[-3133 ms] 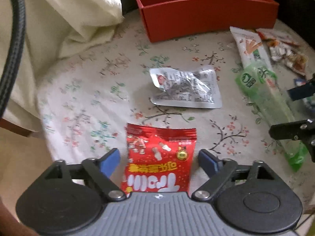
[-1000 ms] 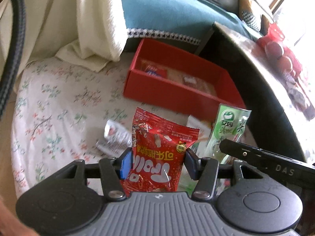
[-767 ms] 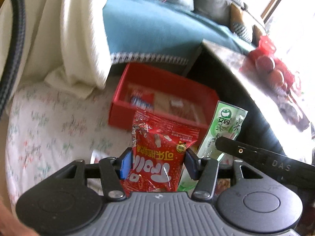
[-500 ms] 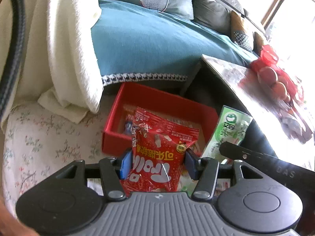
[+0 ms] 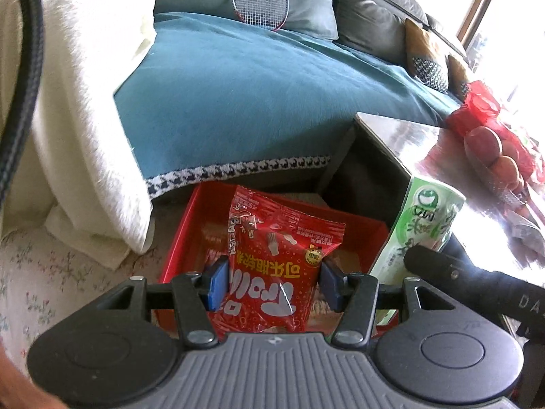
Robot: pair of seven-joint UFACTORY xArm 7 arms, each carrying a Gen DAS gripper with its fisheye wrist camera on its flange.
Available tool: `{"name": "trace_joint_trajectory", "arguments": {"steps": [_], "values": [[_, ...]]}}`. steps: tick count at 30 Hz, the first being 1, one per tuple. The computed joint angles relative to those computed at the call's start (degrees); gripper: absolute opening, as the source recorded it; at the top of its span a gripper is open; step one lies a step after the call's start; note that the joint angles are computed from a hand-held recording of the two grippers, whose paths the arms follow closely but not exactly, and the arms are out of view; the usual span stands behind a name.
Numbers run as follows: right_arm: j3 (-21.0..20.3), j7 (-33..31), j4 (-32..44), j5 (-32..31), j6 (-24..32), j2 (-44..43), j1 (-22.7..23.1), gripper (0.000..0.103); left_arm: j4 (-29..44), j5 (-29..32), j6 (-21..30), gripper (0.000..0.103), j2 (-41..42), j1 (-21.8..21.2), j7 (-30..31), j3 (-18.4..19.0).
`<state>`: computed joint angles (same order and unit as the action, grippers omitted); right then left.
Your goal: Organize snacks
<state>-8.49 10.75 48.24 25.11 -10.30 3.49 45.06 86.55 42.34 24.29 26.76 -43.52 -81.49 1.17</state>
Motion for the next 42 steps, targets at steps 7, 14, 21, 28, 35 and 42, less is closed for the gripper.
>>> {"name": "trace_joint_trajectory", "arguments": {"steps": [7, 14, 21, 28, 35, 42], "values": [[4.1, 4.5, 3.3, -5.7, 0.7, 2.8, -7.1, 0.044, 5.0, -2.5, 0.9, 0.048, 4.0, 0.4, 3.6, 0.1], [1.4, 9.5, 7.7, -10.2, 3.1, 7.1, -6.5, 0.044, 7.8, -5.6, 1.9, 0.048, 6.5, 0.2, 6.7, 1.1], [-1.2, 14.9, 8.9, -14.8, 3.6, 8.9, -5.7, 0.043, 8.8, -7.0, 2.1, 0.048, 7.6, 0.0, 7.2, 2.0], [-0.2, 19.2, 9.6, -19.3, 5.2, 9.5, -7.6, 0.044, 8.8, -8.7, 2.8, 0.05, 8.0, 0.4, 8.2, 1.6], [6.1, 21.2, 10.3, -23.2, 6.8, 9.9, -13.6, 0.048, 9.3, -8.4, 3.8, 0.059, 8.2, -0.3, 8.2, 2.0], [6.5, 25.3, 10.8, -28.2, 8.6, 10.2, -14.4, 0.052, 9.7, -7.1, 5.1, 0.064, 8.3, -0.7, 7.8, 2.0]]}}
